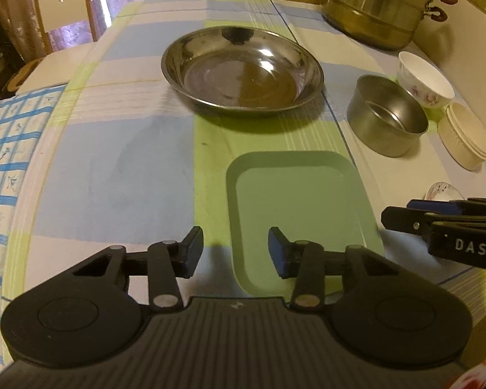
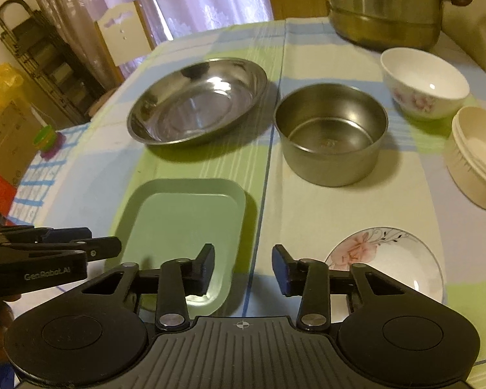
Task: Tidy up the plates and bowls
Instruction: 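Move the left tool to the green square plate and close on its rim, then lift the green plate with the left tool and lower it into the steel plate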
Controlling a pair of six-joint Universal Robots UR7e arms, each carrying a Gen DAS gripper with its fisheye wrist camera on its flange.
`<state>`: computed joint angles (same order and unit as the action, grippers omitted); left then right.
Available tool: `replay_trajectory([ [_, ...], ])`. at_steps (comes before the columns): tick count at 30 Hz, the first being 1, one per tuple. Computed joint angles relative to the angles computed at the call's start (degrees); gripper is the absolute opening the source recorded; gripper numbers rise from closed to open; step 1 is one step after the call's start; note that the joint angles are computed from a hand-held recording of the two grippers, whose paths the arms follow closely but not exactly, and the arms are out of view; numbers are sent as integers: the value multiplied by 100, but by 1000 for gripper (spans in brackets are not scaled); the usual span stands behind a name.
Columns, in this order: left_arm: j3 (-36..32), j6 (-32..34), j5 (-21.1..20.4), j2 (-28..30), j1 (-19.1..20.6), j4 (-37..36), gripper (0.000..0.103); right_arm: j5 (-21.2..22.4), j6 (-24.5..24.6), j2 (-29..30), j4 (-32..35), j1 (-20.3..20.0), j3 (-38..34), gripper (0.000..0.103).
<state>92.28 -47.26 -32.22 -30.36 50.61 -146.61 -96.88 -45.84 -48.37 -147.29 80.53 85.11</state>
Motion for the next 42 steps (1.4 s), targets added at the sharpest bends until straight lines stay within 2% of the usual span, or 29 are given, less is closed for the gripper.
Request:
replay_trajectory([
  [3, 2, 151, -117, 6, 72, -89, 33, -107, 105, 93, -37, 9, -41, 37],
  [11, -88, 456, -243, 82, 206, -229, 23, -221, 149, 217, -117, 20, -80, 29],
  [13, -94, 466, -273, 82, 230, -224, 18, -252, 149, 241, -116, 32, -78, 23],
  [20, -78, 591, -326, 91, 258, -412, 12, -240, 104, 283, 34, 32, -136, 12],
  [22, -89, 602, -346, 102, 259, -429, 10, -197, 101, 288, 109, 29, -160, 6],
  [26, -100, 555, -326, 100, 255, -383, 7, -225, 17, 307, 118, 50, -179, 6],
  [34, -96, 375, -129, 5, 132, -288, 6, 54, -169, 191, 221, 65, -220, 5],
  [42, -300, 797, 180, -24, 89, -605, 6, 298, -33, 300, 542, 186, -669, 5],
])
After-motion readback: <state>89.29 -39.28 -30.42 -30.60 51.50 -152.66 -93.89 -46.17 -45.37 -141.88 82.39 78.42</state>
